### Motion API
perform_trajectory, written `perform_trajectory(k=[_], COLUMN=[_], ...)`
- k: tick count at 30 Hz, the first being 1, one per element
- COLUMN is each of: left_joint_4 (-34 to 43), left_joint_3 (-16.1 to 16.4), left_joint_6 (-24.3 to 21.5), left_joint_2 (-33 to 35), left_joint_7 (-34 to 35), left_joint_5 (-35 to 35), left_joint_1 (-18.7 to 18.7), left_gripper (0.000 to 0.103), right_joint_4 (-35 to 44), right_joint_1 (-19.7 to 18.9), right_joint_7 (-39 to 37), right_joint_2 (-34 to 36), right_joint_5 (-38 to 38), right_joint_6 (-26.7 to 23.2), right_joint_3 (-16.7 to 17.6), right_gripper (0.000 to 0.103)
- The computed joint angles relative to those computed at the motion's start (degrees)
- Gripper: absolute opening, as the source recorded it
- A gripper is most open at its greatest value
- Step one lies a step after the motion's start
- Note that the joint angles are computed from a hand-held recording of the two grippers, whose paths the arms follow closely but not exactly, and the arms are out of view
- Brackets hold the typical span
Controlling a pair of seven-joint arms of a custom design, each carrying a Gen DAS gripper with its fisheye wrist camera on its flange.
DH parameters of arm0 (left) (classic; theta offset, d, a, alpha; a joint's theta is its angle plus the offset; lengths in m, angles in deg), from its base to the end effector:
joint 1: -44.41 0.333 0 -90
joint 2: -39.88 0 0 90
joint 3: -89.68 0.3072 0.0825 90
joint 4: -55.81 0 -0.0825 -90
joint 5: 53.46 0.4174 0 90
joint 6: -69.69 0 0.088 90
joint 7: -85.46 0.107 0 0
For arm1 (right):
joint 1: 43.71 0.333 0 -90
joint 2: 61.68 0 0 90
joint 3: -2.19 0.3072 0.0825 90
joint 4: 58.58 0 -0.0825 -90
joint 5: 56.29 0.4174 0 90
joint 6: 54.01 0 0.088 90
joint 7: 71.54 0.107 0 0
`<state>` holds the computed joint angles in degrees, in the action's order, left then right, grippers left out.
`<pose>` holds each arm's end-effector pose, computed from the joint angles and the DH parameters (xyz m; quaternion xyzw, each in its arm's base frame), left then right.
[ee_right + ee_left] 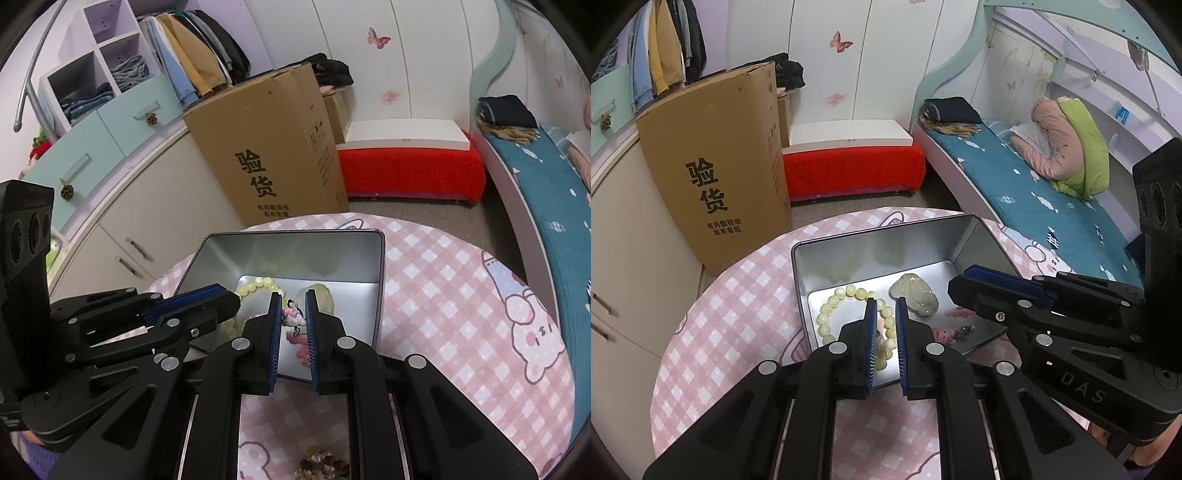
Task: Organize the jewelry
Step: 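Carry the pink keychains into the grey tin and open both grippers, then withdraw both grippers toward the dark red bead bracelet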
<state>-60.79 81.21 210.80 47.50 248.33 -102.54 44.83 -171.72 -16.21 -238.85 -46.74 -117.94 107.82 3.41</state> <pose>0.6232 -0.0853 0.3837 -0.3532 0.8713 -0.3354 0.0600 0.5532 0.3529 0.3555 -0.5292 0.7563 -0.1847 0.3374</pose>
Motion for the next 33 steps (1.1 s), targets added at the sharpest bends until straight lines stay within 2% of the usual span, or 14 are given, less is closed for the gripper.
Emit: perform_trajectory(k=[9, 11, 13, 18, 23, 30, 33], left_joint_4=[-0.05, -0.44, -1.29, -3.41, -7.08, -13.77, -16.46], left_joint_3=[0.26, 0.39, 0.54, 1.51, 2.91, 4.11, 4.20], left_joint_6=[-1.14, -1.56, -1.02, -3.17, -5.07, -4.65, -4.41], left_joint_2=[-0.67, -1.33, -2.35, -5.62, -9.70, -14.06, -15.14], left_joint_7=[-0.51, -0.07, 1.21, 4.21, 7.29, 10.99, 11.55], left_joint_5=[-0.13, -1.21, -3.04, -6.40, -9.34, -11.14, -10.71], left_joint_1=[0.28, 0.54, 0.75, 1.28, 1.25, 0.13, -0.51], left_gripper=[0.012, 0.035, 0.042, 0.043, 0.046, 0.049, 0.049], right_joint_4=[-0.02, -0.74, -1.36, -3.26, -7.23, -15.18, -18.09], right_joint_1=[0.57, 0.46, 0.45, 0.39, 0.33, 0.18, 0.06], right_joint_7=[1.54, 2.72, 3.59, 6.27, 7.41, 9.36, 11.34], right_joint_2=[-0.25, -0.96, -1.91, -4.86, -9.53, -15.40, -16.44], right_joint_5=[-0.60, -1.38, -2.21, -4.84, -5.68, -3.72, -2.57], right_joint_6=[-0.23, 0.14, -0.38, -2.12, -6.76, -12.23, -12.15], right_joint_3=[-0.33, -0.34, -0.14, 1.07, 3.59, 7.49, 8.45], right_gripper=[0.016, 0.015, 0.016, 0.016, 0.016, 0.016, 0.016])
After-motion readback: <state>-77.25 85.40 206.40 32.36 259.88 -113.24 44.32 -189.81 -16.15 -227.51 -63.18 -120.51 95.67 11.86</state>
